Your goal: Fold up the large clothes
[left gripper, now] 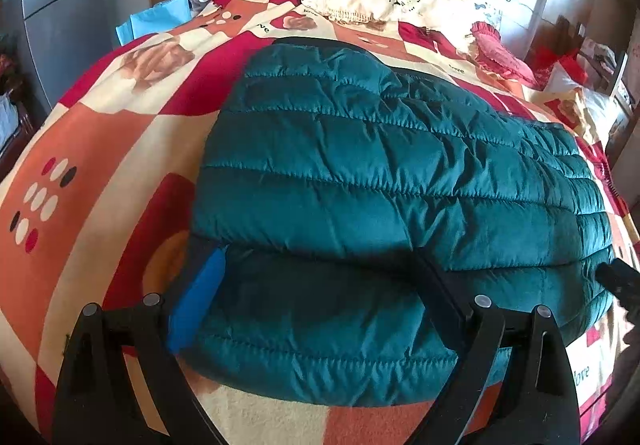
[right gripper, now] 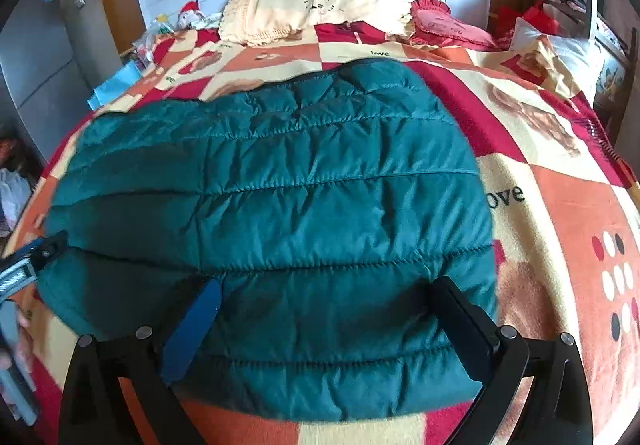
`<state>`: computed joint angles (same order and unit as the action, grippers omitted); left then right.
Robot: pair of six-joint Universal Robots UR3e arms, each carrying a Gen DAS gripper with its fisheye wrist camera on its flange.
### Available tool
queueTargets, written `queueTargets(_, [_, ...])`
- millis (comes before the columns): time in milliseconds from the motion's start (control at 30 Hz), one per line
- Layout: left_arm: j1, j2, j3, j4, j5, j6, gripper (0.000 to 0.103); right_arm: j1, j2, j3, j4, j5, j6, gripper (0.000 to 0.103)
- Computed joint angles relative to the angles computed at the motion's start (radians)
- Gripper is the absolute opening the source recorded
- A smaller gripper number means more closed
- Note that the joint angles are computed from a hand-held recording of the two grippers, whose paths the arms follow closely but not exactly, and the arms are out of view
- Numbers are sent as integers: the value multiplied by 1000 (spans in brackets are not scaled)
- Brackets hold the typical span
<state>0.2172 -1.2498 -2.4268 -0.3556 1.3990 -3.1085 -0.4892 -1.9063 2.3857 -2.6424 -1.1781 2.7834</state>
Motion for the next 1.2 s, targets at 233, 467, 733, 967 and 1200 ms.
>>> queueTargets(233, [8,34,6,-54,-10,-3,93,-304,-276,13,388,196,-176,103])
queueTargets(467, [85,127,-6,-160,-85,39,93,-460,-302,-1,517,258,-281,103])
queueTargets(733, [140,182,-12,-225,-133,74,93,-427,-252,2,450,234,-262,103])
queueTargets(967, [347,327,-16,-473,-329,211,93,-392,-186,-13,366,202,-225,103])
queueTargets(1200, [583,421,-23,-729,-524,319,93,-381,-46,-58,314,207,-171,103])
